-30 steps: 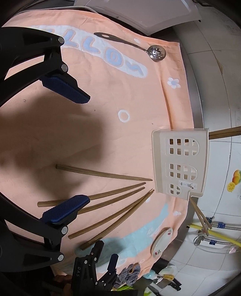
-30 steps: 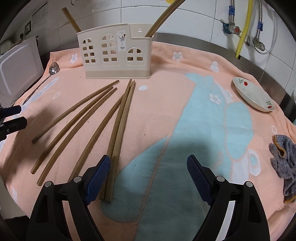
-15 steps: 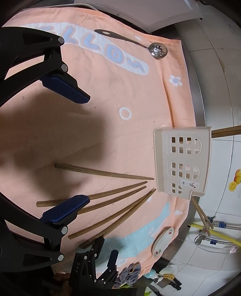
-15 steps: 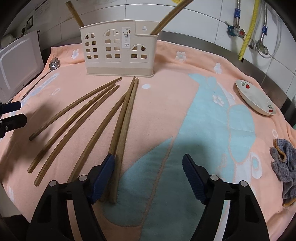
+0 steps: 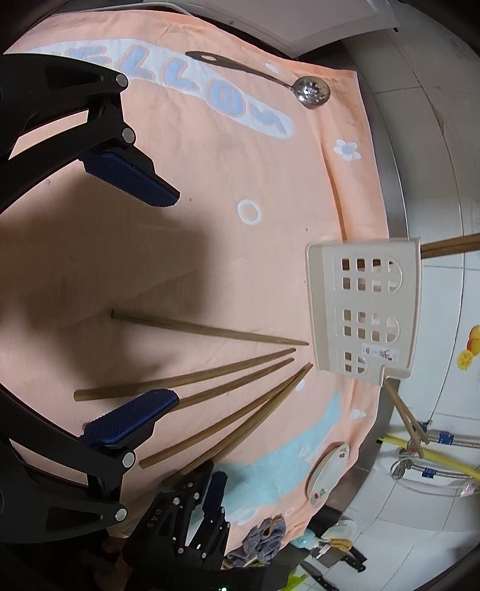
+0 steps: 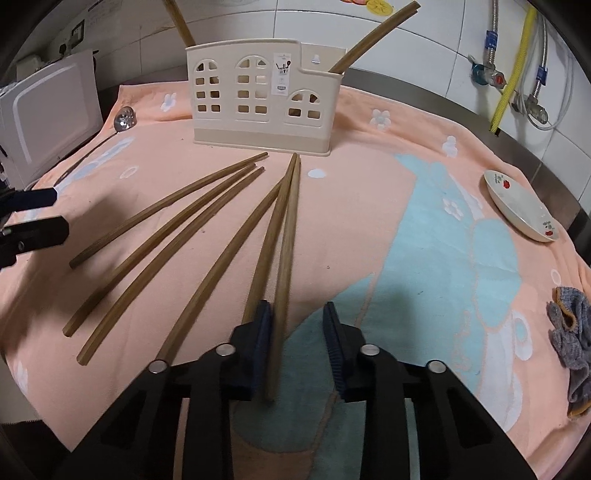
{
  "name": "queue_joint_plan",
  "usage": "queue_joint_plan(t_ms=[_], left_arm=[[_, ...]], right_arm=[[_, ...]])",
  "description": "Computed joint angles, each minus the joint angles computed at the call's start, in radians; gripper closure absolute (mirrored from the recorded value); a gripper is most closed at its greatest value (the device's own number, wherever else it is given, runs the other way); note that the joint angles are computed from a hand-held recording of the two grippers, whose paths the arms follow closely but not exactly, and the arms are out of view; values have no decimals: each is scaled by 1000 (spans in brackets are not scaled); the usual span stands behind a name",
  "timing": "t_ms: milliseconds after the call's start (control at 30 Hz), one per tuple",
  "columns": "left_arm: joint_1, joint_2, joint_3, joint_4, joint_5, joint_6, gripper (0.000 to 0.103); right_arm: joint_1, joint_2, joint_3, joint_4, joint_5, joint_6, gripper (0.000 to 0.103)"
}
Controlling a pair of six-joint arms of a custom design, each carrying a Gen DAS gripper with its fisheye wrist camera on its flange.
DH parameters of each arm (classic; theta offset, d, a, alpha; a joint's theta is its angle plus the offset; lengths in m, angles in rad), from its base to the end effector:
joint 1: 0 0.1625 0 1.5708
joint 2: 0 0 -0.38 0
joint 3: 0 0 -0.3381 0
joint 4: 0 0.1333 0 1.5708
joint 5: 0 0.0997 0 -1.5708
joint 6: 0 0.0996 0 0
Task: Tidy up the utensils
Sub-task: 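Lower the left and right grippers and each pinch one wooden chopstick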
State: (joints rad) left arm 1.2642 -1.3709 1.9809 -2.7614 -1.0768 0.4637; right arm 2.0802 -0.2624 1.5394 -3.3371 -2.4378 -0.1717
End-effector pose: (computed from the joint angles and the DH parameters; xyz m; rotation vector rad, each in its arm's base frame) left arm 0.0260 -0.5160 0.3226 0.7717 2.4092 -0.7014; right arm 0.3345 -0.4812 -0.0726 0.5097 -2.2219 0.7335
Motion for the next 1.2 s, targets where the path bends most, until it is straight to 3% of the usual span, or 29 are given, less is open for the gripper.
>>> queue_joint_plan(t_ms=[267, 433, 500, 600, 767, 1033, 1200], left_arm=[[5, 14, 8, -7, -24, 8, 7], [14, 25, -5, 12, -50, 4, 27], [21, 31, -20, 46, -66, -3, 43], [27, 38, -26, 66, -79, -1, 60], [27, 47, -27, 87, -80, 7, 78], [38, 66, -43, 95, -61, -4, 88], [38, 70, -40, 80, -56, -2, 88]], right_arm=[[-10, -23, 37, -24, 29, 28, 90], [-11, -27, 46, -37, 37, 34, 95], [-12, -27, 48, -43, 41, 35, 95], [-12, -30, 50, -47, 41, 37, 95], [-11, -33, 55, -60, 46, 34, 96], [-2, -34, 63, -88, 50, 22, 96], [6, -37, 64, -102, 54, 12, 96]])
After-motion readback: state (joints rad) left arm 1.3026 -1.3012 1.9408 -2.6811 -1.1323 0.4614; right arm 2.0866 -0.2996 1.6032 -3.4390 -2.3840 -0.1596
